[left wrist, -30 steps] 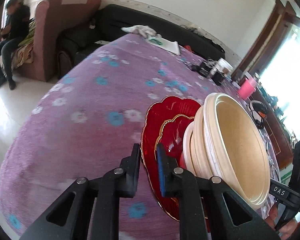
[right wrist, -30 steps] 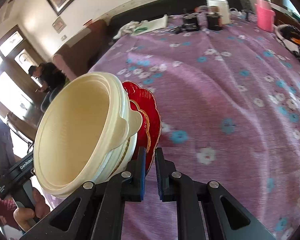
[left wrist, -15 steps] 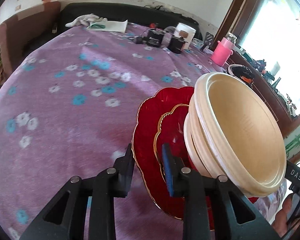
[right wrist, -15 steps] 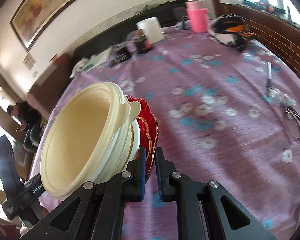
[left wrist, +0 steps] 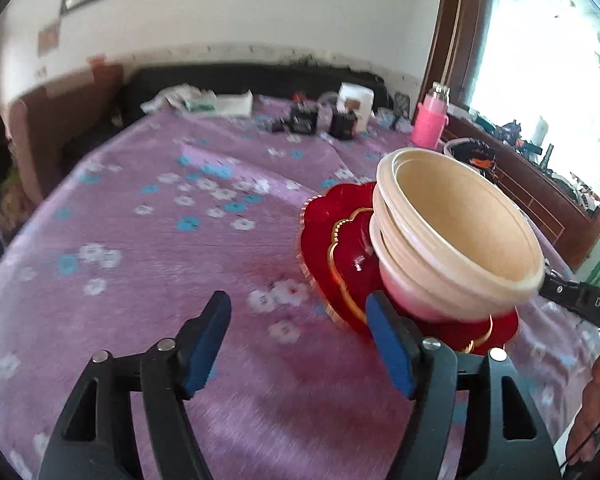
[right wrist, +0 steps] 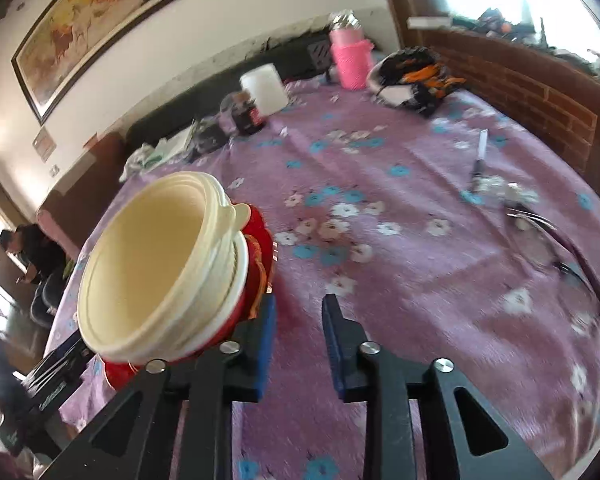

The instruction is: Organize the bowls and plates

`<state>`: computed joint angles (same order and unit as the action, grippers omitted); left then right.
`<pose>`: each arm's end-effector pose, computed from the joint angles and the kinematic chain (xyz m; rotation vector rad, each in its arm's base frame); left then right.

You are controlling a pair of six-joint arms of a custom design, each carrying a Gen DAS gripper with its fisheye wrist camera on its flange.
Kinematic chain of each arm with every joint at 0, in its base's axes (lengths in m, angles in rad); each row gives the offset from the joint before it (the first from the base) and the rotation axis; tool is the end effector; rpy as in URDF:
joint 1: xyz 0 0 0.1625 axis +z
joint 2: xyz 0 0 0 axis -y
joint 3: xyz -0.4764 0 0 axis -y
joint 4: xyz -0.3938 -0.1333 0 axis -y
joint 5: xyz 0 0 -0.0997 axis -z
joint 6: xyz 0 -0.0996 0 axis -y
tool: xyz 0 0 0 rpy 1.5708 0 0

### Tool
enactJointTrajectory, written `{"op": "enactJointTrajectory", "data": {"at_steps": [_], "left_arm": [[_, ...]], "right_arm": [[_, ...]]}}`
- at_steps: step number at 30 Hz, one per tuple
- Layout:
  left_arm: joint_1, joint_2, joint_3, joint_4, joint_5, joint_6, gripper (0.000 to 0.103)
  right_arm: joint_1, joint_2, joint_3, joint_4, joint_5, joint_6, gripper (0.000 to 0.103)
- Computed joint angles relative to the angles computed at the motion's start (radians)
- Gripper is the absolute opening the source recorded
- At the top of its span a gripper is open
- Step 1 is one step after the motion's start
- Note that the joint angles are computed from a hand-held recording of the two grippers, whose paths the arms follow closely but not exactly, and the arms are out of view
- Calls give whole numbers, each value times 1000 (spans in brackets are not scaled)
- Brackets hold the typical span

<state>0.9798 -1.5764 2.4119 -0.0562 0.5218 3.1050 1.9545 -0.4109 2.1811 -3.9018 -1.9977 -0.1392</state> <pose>0.0561 -0.3107 0.2410 0.0858 2.1406 -1.1994 0.2693 -0.4212 -0.0570 0.5291 -2.6221 0.8337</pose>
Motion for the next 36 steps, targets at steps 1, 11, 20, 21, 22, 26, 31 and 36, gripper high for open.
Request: {"op": "enactJointTrajectory", "data": {"at_steps": [1, 11, 20, 21, 22, 26, 31, 36], "left_arm": [[-44, -26, 40, -38, -39, 9, 79], [-277, -22, 189, -438, -358, 380, 103], [-275, 56, 163, -354, -407, 259, 103], [-276, 84, 157, -308, -412, 189, 103], [-265, 106, 146, -260, -407, 129, 103], [-256, 122, 136, -211, -400, 69, 103], [-261, 136, 139, -217, -402, 71, 103], [-265, 139, 143, -225, -403, 78, 103]], "right_arm": [[17, 31, 9, -91, -43, -17, 35], [127, 250, -62, -503, -210, -244, 79], [83, 232, -22, -538, -120, -176, 85], [85, 232, -25, -532, -124, -178, 85], [89, 233, -26, -532, -129, -180, 85], [89, 234, -25, -533, -125, -180, 86], [90, 238, -22, -542, -120, -193, 87], [91, 237, -23, -537, -118, -198, 89]]}}
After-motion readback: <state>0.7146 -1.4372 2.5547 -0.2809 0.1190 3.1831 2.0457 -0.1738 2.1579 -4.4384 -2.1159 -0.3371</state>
